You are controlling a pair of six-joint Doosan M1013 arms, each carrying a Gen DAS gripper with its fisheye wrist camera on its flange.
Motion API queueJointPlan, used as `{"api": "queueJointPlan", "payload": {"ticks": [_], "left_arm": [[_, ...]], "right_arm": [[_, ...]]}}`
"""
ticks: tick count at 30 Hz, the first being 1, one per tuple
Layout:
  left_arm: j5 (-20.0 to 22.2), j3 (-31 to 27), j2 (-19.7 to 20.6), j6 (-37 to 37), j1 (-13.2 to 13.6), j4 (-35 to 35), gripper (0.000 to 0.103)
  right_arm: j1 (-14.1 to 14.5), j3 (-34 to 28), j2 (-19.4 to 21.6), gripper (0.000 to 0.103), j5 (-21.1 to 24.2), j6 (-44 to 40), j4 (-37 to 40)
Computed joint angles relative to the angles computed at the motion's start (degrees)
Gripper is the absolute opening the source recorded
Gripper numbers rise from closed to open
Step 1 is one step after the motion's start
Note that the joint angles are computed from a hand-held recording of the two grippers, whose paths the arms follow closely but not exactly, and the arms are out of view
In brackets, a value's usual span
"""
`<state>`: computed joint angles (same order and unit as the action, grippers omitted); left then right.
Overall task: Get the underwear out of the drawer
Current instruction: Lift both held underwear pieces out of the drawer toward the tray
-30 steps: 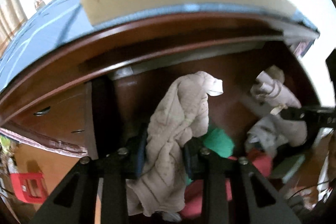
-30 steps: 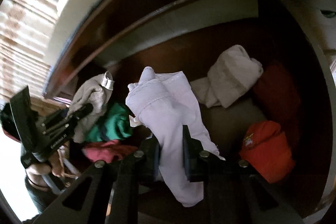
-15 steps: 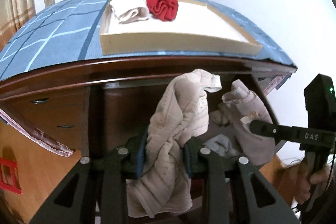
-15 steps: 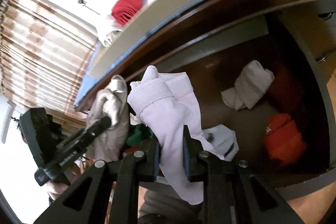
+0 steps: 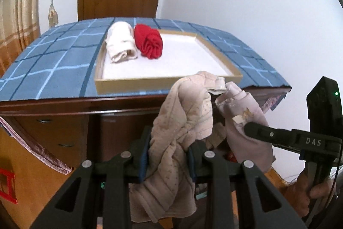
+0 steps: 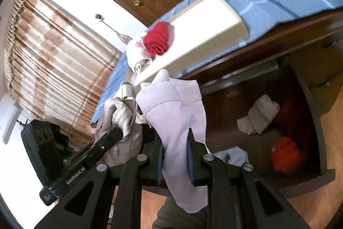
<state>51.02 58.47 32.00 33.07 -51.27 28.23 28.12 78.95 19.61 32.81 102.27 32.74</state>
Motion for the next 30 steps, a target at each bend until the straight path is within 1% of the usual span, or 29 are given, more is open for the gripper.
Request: {"api": "queueJointPlan", "payload": {"ticks": [10,16,21,30], "left_arm": [[1.25,-3.78,1.25,-0.72,-0.48,4.65,0.028],[1.21,-5.12,1.67,-1.92,-0.62,6.49,0.028],[2.98,-7.48,2.83,-1.66,-0.79,8.27,0.028],[6.28,-14.10,6.15,0.38,-0.38,9.57,0.028]], "right_arm": [[0.28,-1.99,0.28,0.021,-3.14,-0.52,0.44],[0.52,-2.50,0.14,0.021,-4.94,-0.03,-0.40],[0.90,-3.20,0.12,0.021,-6.80,2.13,-3.84],[0.82,-5.88,1.35,0.021,-7.53,3.18,-5.48]]}}
